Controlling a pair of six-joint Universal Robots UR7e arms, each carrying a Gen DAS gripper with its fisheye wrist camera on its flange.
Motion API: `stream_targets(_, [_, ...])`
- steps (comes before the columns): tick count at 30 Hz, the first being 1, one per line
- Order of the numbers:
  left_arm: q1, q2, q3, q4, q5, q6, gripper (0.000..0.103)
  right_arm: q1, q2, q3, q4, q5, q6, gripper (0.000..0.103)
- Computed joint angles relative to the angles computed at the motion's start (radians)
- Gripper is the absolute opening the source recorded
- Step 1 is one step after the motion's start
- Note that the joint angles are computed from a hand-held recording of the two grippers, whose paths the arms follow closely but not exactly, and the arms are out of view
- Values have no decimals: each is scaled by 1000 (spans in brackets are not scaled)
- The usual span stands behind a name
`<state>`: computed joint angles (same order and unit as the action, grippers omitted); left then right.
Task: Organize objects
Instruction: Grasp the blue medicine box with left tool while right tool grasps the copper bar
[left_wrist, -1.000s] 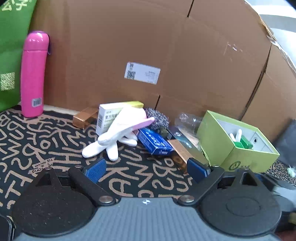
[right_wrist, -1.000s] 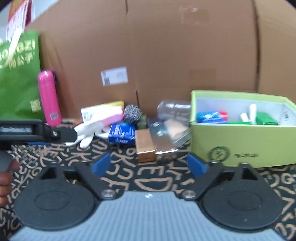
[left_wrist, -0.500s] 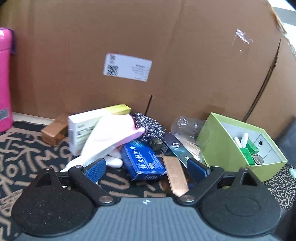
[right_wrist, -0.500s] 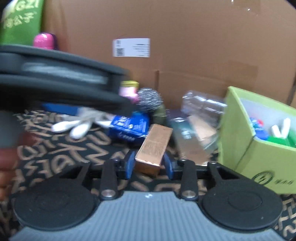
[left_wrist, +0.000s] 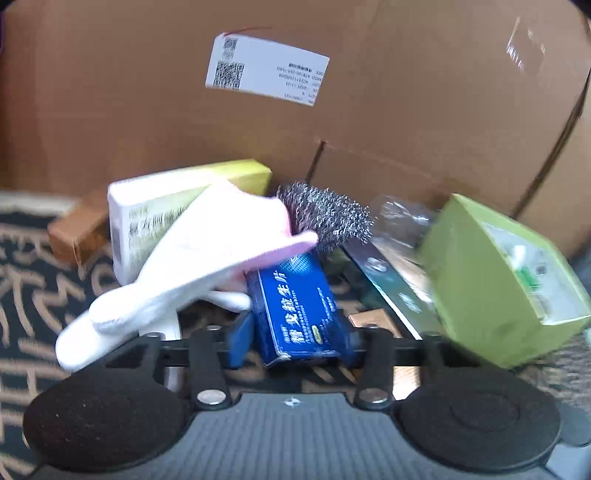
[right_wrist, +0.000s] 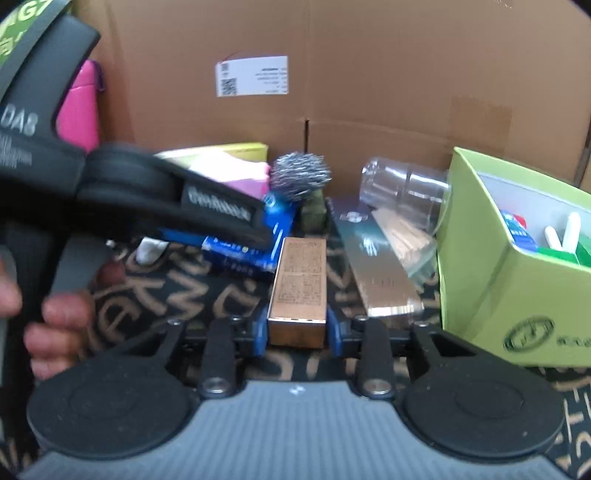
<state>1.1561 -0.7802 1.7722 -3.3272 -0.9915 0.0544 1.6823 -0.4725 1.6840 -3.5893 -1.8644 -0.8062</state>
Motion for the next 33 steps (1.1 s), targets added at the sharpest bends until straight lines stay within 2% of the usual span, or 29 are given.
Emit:
stream_targets(4, [-5,-84,119,2,-45,-26,30,-12,-74,117,-7,6,29,31])
stream_targets(5, [-5,-107,151,17,-64,-42,18,-18,-99,152,-2,16,40,31])
stream_targets(7, [-4,-161,218,57,-102,-86,17,-24,-140,217,-5,24,41,31])
stream_targets(9, [-15,-200,293,21,-104,-107,17,-26,-167,273,-25,22,29,31])
stream_targets(10, [-26,-212,323,-5,-83,-130,20,-30,-181,297,-31,26,27,31])
stream_targets(11, [-38,-217,344,-35,-51,-168,33,-36,-193,318,-37,35,26,31])
stream_targets(12, [-48,-215,352,-59,-17,-222,61,-39,-199,330,-46,38,31,31])
stream_targets(14, [-64,-193,340,-115,33,-279,84,-42,-206,343,-65,39,43,33])
stream_targets(17, [-93,-119,262,-158,134,-203,84,-46,-211,363,-109,48,57,34])
stream_targets(20, [-105,-30,150,-167,208,-104,84,-50,-214,374,-130,52,75,45])
stream_targets(22, [-108,37,69,-176,285,-50,85,-51,-214,381,-146,47,84,47])
stream_targets(24, [-102,90,-14,-131,348,-39,85,-53,-216,386,-151,47,94,51])
stream_targets(26, [-81,112,-67,-42,360,-37,85,-54,-219,389,-152,44,102,52])
stream_targets(28, [-72,131,-77,-92,357,78,83,-57,-223,393,-154,45,105,52])
stream_targets(29, [-71,120,-57,-101,342,105,77,-58,-225,394,-155,45,105,52])
stream_targets(30, [-68,95,-23,-105,306,133,73,-60,-229,395,-151,48,105,52])
stream_targets(33, [-55,-39,120,-27,134,181,65,-64,-234,391,-134,57,105,52])
